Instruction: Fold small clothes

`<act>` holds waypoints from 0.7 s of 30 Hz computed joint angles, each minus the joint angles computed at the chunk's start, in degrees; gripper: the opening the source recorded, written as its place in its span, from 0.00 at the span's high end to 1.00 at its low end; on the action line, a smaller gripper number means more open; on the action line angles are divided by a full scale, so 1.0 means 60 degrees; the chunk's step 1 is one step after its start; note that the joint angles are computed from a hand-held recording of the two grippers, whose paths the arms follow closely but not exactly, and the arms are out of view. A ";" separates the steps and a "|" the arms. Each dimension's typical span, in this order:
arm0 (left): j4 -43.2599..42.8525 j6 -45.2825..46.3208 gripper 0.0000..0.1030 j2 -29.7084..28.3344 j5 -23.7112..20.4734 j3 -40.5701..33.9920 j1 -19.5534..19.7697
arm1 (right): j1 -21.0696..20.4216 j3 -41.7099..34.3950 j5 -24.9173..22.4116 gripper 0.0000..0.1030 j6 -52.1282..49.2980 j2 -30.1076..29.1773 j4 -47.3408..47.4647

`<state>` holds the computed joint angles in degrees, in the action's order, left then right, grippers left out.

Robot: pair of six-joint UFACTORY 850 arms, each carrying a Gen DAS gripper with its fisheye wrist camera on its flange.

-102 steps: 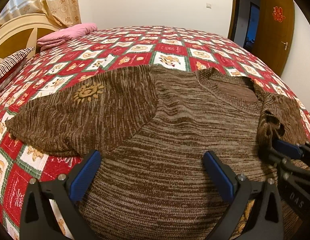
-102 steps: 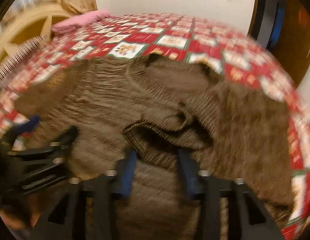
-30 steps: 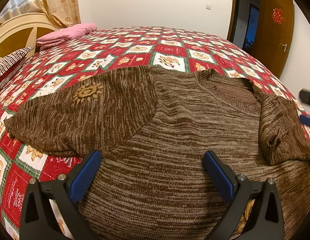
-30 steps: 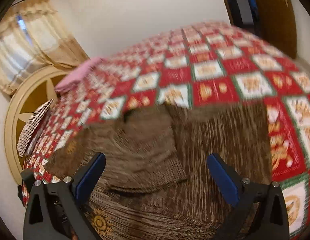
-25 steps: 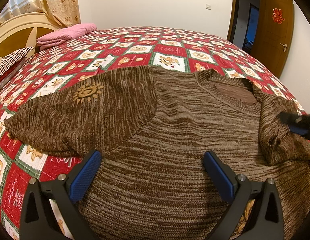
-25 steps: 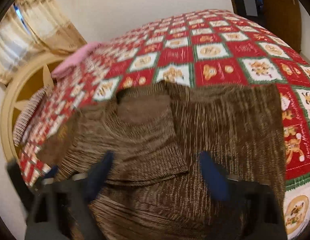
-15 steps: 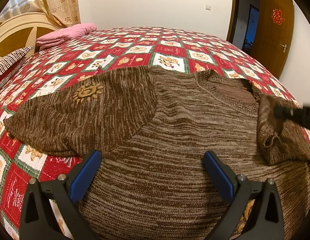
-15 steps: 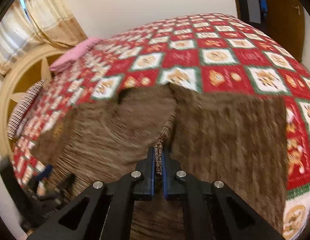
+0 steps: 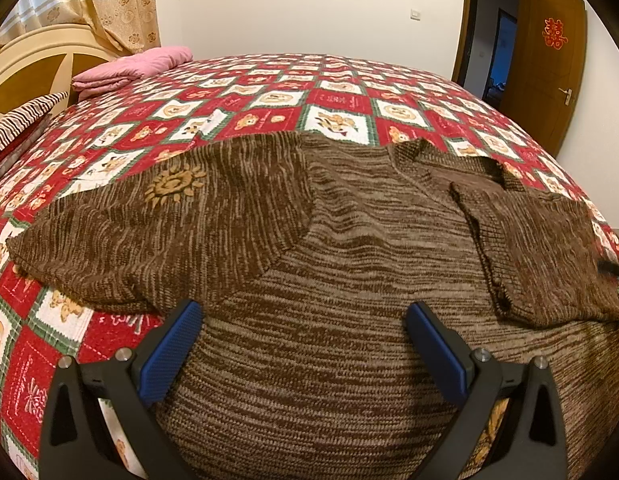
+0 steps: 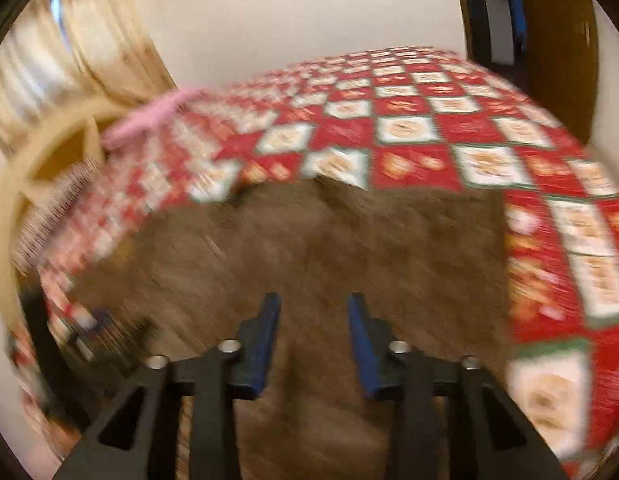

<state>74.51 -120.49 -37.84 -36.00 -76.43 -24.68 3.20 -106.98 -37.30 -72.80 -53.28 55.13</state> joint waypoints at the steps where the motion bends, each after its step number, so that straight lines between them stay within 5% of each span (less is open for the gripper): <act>1: -0.0052 0.0071 0.00 -0.0027 -0.0014 -0.0039 0.0001 | -0.0097 -0.0004 0.0010 0.74 0.0337 -0.0035 -0.0727; 6: -0.0198 0.0283 0.00 -0.0060 -0.0037 -0.0089 0.0007 | -0.1177 -0.0001 -0.0545 1.00 0.1530 -0.0384 0.0069; 9: -0.0402 0.0529 0.00 -0.0116 -0.0129 -0.0189 -0.0011 | -0.1435 0.0213 -0.0534 1.00 0.1817 -0.0270 0.0159; 12: -0.0373 0.0509 0.00 -0.0077 -0.0132 -0.0123 -0.0016 | -0.1349 0.1360 0.1001 1.00 0.0505 0.0611 0.0928; 14: -0.0400 0.0544 0.00 -0.0076 -0.0146 -0.0121 -0.0022 | -0.1390 0.1606 0.1238 0.97 -0.0639 0.0913 0.2317; 18: -0.0416 0.0578 0.00 -0.0031 -0.0156 -0.0063 -0.0023 | -0.1257 -0.0161 -0.0141 0.97 0.1149 -0.0094 0.1104; 21: -0.0418 0.0588 0.00 -0.0054 -0.0158 -0.0094 -0.0026 | -0.0903 -0.1493 -0.0231 0.97 0.2380 -0.0975 -0.0002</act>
